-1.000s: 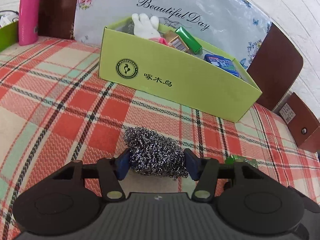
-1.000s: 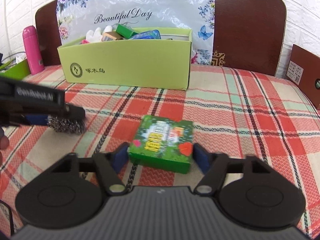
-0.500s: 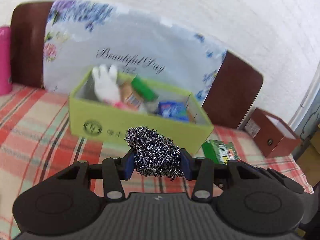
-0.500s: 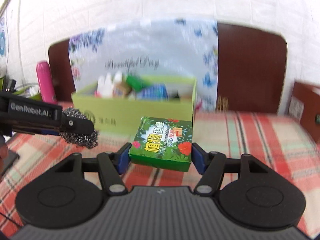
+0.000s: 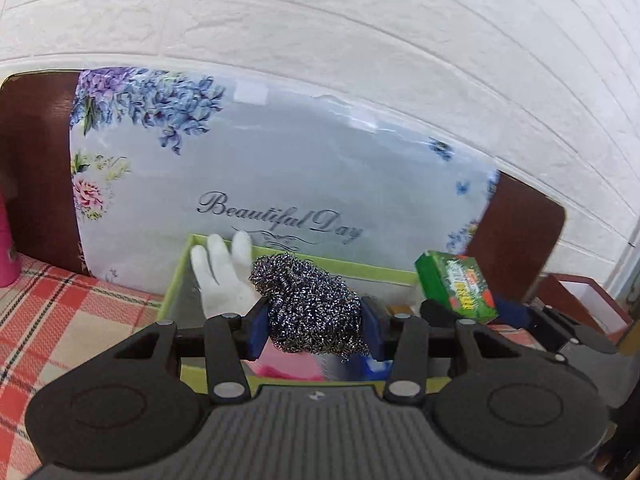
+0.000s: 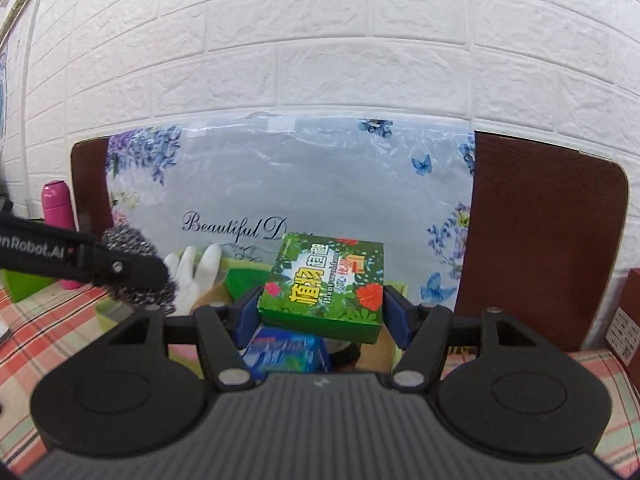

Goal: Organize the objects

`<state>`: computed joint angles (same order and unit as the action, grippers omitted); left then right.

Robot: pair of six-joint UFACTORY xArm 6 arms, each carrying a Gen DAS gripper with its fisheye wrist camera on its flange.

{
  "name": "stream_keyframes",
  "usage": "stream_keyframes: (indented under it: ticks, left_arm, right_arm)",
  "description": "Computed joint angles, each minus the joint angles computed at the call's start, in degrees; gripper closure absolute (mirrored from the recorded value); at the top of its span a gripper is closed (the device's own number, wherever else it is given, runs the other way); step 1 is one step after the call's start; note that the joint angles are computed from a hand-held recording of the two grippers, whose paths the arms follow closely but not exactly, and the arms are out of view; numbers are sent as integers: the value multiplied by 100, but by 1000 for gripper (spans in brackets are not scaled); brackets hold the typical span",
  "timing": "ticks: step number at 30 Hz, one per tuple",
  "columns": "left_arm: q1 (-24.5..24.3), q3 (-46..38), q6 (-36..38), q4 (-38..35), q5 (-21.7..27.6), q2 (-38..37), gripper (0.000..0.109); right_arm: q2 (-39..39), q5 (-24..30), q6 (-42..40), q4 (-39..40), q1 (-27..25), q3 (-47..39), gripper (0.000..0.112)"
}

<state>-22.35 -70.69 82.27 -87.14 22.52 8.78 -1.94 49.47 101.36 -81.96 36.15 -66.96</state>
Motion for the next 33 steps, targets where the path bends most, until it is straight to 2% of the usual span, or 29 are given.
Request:
stream_keyframes:
  ticks: [3, 4, 5, 7, 10, 12, 15, 20, 26, 30, 33]
  left_arm:
    - [-24, -382, -34, 8, -210, 378, 56]
    - [-47, -482, 133, -172, -315, 493, 49]
    - [-63, -545, 377, -422, -393, 583, 35]
    - [-94, -542, 568, -617, -568, 679, 24]
    - [-34, -309, 622, -628, -501, 612, 24]
    - [-36, -145, 903, -885, -551, 510, 24]
    - [-54, 66, 1186, -1152, -626, 327, 24]
    - [-92, 489, 1305, -1291, -750, -185, 24]
    - [-400, 1226, 1224, -1016, -1443, -1036, 19]
    - [-627, 1677, 1509, -1289, -1989, -1499, 18]
    - [-739, 2051, 1307, -1103, -2179, -1784, 18]
  right_arm:
    - [308, -182, 77, -57, -260, -256, 49]
    - [415, -228, 90, -72, -329, -336, 48]
    - [540, -285, 119, -86, -391, -410, 47]
    - [688, -442, 83, -55, -492, -451, 21]
    - [646, -245, 338, -201, -347, -214, 12]
    - [586, -12, 435, -234, -193, -58, 9]
    - [485, 364, 641, -156, 20, 102, 9]
    - [142, 499, 787, 60, 214, 291, 9]
    - [-327, 1079, 515, 492, 795, 401, 9]
    - [-599, 1394, 266, 968, 1204, 526, 9]
    - [-688, 1729, 205, 1263, 1547, 581, 9]
